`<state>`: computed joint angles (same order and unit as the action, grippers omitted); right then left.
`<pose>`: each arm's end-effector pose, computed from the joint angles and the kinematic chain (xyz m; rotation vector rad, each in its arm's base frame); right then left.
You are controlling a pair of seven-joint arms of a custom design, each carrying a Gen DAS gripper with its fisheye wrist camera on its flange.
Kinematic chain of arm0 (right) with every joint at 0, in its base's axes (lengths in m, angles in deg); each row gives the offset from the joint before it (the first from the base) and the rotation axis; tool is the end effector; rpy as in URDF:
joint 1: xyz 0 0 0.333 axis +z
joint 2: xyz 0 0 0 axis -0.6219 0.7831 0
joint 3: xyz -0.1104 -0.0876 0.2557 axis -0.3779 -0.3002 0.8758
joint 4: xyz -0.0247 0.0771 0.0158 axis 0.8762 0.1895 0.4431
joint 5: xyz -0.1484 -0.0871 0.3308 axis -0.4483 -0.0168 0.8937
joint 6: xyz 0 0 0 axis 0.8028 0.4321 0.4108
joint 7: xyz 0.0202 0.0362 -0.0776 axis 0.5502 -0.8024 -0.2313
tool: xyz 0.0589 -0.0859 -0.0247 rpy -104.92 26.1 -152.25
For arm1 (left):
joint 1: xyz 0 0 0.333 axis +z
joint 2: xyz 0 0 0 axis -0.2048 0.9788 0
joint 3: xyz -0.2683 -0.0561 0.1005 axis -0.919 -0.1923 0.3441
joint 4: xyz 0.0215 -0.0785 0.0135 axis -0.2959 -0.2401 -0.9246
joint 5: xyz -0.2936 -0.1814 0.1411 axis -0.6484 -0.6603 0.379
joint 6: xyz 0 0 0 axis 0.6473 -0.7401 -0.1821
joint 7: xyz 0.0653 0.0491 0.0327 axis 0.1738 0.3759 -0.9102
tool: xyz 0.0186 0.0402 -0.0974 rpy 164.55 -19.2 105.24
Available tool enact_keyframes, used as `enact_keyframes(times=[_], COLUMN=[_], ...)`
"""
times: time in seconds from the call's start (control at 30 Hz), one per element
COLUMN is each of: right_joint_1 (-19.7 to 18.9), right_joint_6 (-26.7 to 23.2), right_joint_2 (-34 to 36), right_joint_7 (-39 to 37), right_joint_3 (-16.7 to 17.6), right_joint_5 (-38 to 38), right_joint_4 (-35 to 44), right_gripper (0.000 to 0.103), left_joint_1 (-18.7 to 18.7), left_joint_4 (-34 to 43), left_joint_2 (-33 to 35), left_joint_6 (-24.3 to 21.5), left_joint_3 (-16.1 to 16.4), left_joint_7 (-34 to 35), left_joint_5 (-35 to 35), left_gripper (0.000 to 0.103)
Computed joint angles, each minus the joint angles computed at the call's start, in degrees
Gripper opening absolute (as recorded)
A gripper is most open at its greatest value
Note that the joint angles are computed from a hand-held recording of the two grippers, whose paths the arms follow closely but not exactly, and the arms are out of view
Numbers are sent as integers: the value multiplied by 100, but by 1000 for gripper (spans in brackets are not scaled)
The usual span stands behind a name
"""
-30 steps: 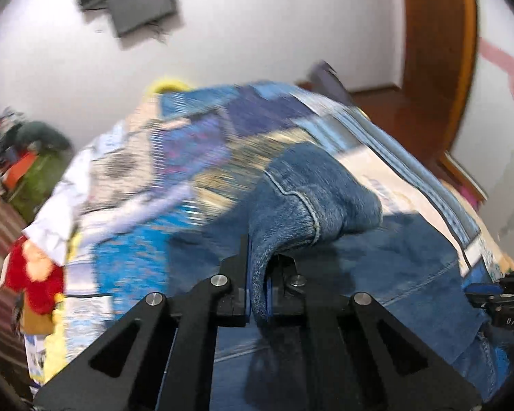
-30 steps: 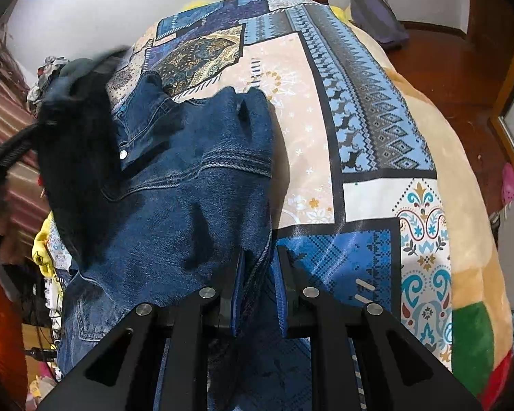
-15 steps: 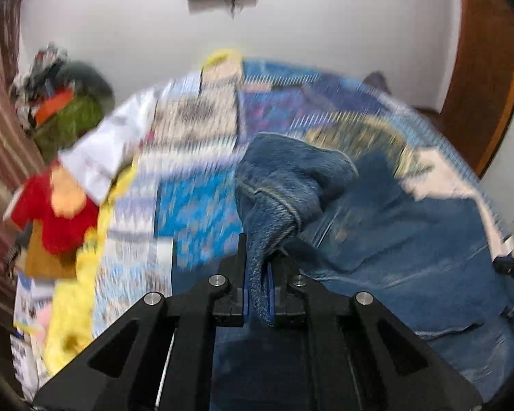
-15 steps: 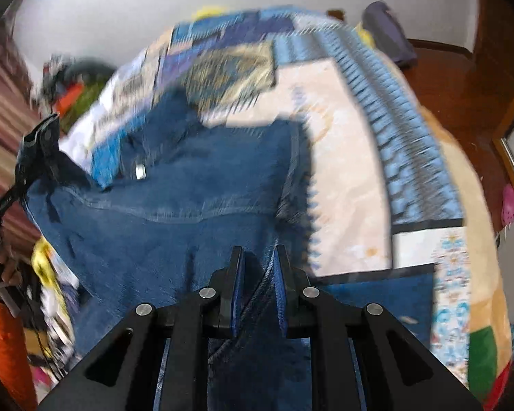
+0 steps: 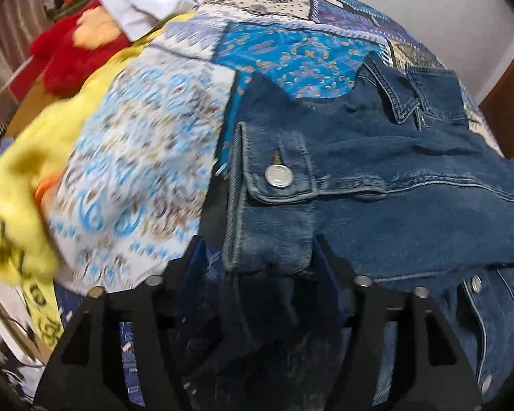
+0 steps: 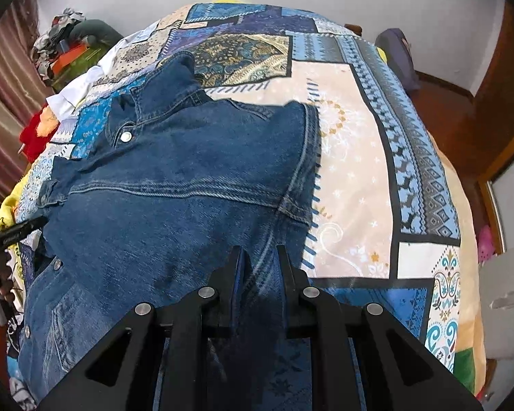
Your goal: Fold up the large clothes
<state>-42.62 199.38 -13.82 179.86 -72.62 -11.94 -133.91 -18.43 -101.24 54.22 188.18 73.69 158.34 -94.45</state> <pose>0.3561 -0.0659 0.5134 -1.6950 2.1237 -0.3906 0.4758 -0.1098 0.4862 -1.8742 2.1960 -0.6479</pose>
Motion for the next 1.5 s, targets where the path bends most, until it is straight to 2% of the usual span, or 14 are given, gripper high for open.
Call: enact_keyframes(times=[0.03, 0.1, 0.13, 0.17, 0.27, 0.5, 0.67, 0.83, 0.93, 0.97, 1.03, 1.17, 1.37, 1.5], right_joint_1=[-30, -336, -544, -576, -261, -351, -131, 185, 229, 199, 173, 214, 132, 154], right_joint_6=[18, -22, -39, 11, -220, -182, 178, 357, 222, 173, 241, 187, 432, 269], right_joint_2=[-46, -91, -120, -167, -253, -245, 285, 1111, 1646, 1782, 1955, 2233, 2547, 3039], right_joint_7=[-10, 287, 540, 634, 352, 337, 244, -100, -179, -196, -247, -647, -890, -1120], right_joint_3=[-13, 251, 428, 407, -205, -415, -524, -776, -880, -886, -877, -827, -410, -360], right_joint_5=[-17, -338, -591, -666, -173, 305, 747, 1419, 1896, 2013, 2339, 2745, 2016, 1876], right_joint_4=[-49, -97, -127, -183, -185, 71, 568, 1068, 1340, 1402, 1444, 1630, 1913, 2576], right_gripper=[21, 52, 83, 96, 96, 96, 96, 96, 84, 72, 68, 48, 16, 12], left_joint_1=[2, 32, 97, 195, 284, 234, 144, 263, 356, 339, 371, 383, 24, 62], left_joint_4=[-60, -160, -191, -225, -296, 207, 1137, 2376, 3015, 3083, 3166, 3366, 2980, 3031], left_joint_2=[-73, -219, -277, -326, -459, -332, 440, 1702, 2405, 2514, 2677, 2932, 2570, 2322], left_joint_6=[-27, -95, -133, -150, -203, -178, -291, -1016, -1404, -1351, -1180, -1093, -339, -143], left_joint_3=[44, 93, 44, -45, -80, 130, 204, 52, -61, -80, -164, -291, -284, -278], left_joint_7=[35, 83, -9, -164, -240, 14, 374, 462, 216, 20, 6, 6, -367, -467], left_joint_5=[-60, -80, 82, 369, 808, 656, 91, -268, -201, 14, 47, 16, 1177, 1219], left_gripper=[73, 74, 74, 74, 74, 74, 84, 84, 83, 78, 70, 21, 10, 10])
